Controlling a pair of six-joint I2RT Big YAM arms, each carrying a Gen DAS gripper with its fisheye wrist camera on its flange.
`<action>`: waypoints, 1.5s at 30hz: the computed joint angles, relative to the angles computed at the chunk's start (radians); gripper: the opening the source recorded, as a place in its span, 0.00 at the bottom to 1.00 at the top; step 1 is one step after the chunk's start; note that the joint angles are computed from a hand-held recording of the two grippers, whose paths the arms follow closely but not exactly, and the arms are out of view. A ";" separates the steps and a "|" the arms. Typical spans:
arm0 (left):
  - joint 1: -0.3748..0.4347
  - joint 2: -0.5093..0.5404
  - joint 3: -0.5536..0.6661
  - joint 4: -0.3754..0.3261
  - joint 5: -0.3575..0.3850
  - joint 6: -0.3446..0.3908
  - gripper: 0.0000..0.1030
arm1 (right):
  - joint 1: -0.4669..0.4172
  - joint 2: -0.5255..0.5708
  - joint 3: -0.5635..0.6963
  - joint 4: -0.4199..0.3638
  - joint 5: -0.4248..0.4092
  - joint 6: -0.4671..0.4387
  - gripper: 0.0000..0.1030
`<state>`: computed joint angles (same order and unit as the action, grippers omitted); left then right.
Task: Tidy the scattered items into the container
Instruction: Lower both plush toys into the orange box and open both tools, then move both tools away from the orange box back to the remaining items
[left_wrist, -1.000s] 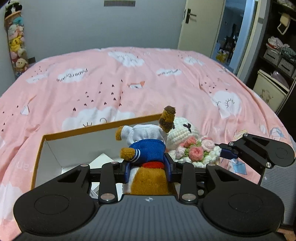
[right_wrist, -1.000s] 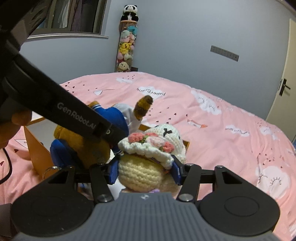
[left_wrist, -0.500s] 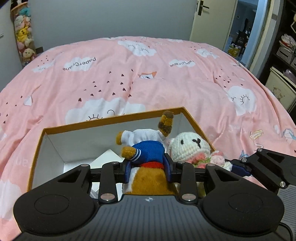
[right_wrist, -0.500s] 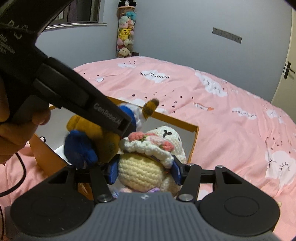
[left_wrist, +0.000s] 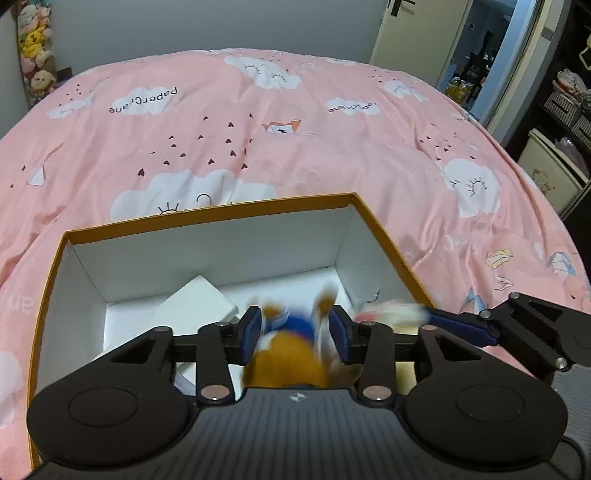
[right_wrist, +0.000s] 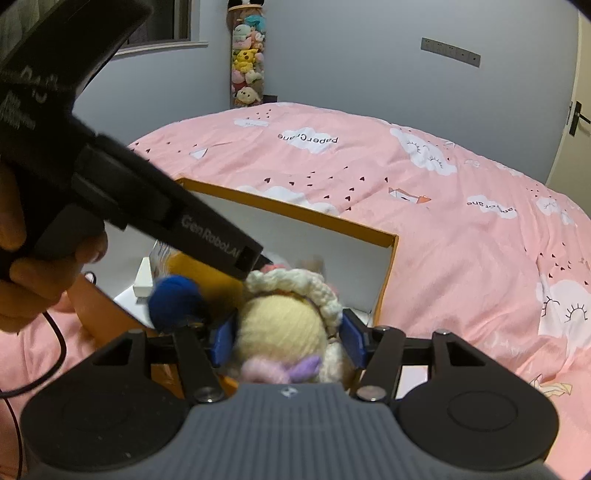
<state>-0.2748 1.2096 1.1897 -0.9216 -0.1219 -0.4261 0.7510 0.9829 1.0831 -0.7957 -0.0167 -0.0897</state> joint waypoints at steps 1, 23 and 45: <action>-0.002 -0.001 0.002 -0.003 -0.006 0.001 0.47 | 0.003 -0.002 -0.002 0.001 0.008 -0.008 0.59; -0.179 -0.228 -0.061 -0.039 -0.188 0.049 0.48 | 0.015 -0.181 -0.046 -0.026 0.027 0.071 0.55; -0.483 -0.341 -0.262 -0.013 -0.218 -0.090 0.53 | 0.017 -0.540 -0.238 -0.374 0.129 0.252 0.59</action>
